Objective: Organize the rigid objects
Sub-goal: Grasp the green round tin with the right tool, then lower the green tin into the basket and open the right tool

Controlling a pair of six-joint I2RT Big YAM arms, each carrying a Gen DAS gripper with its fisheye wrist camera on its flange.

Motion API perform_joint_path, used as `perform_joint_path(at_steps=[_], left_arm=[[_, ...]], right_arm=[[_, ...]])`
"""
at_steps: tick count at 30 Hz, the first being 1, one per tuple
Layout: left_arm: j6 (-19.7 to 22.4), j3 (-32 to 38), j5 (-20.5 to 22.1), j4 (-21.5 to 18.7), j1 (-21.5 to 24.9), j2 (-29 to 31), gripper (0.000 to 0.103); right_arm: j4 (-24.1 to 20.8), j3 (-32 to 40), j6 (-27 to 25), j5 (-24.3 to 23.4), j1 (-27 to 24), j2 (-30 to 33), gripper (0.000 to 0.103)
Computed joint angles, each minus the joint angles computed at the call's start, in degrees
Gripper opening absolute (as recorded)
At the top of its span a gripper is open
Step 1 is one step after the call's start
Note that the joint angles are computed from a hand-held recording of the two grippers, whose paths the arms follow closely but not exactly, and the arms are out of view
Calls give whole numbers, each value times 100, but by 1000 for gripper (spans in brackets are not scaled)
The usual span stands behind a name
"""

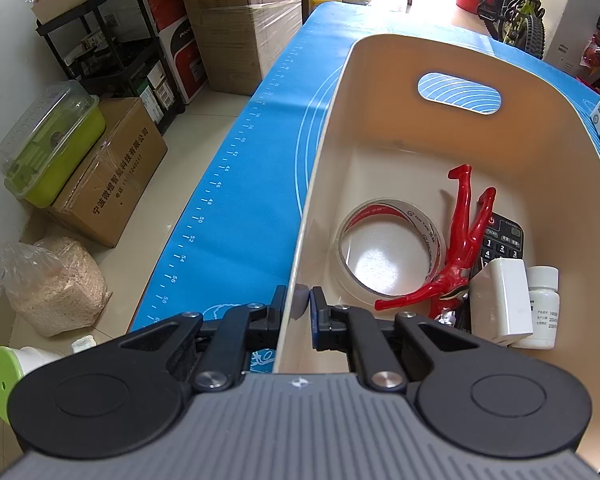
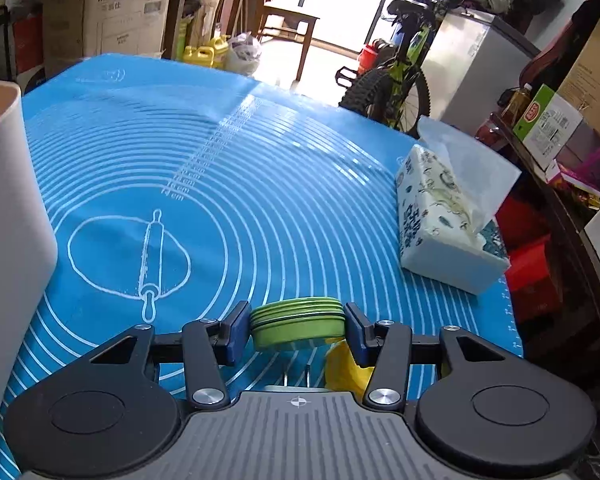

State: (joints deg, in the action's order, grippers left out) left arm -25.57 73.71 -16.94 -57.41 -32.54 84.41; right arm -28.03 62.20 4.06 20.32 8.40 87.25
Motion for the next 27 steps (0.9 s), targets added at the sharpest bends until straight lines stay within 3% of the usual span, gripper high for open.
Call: perform_joint_path(at_steps=[11, 17, 27], left_arm=[[18, -12, 2, -21, 26, -25, 13], [18, -13, 1, -20, 27, -25, 13], [20, -10, 1, -21, 26, -23, 13]], right_arm=[[-119, -123, 55, -399, 247, -978, 54], [-206, 67, 67, -615, 638, -1378, 54], [-497, 643, 42, -1135, 1443, -1012, 54]])
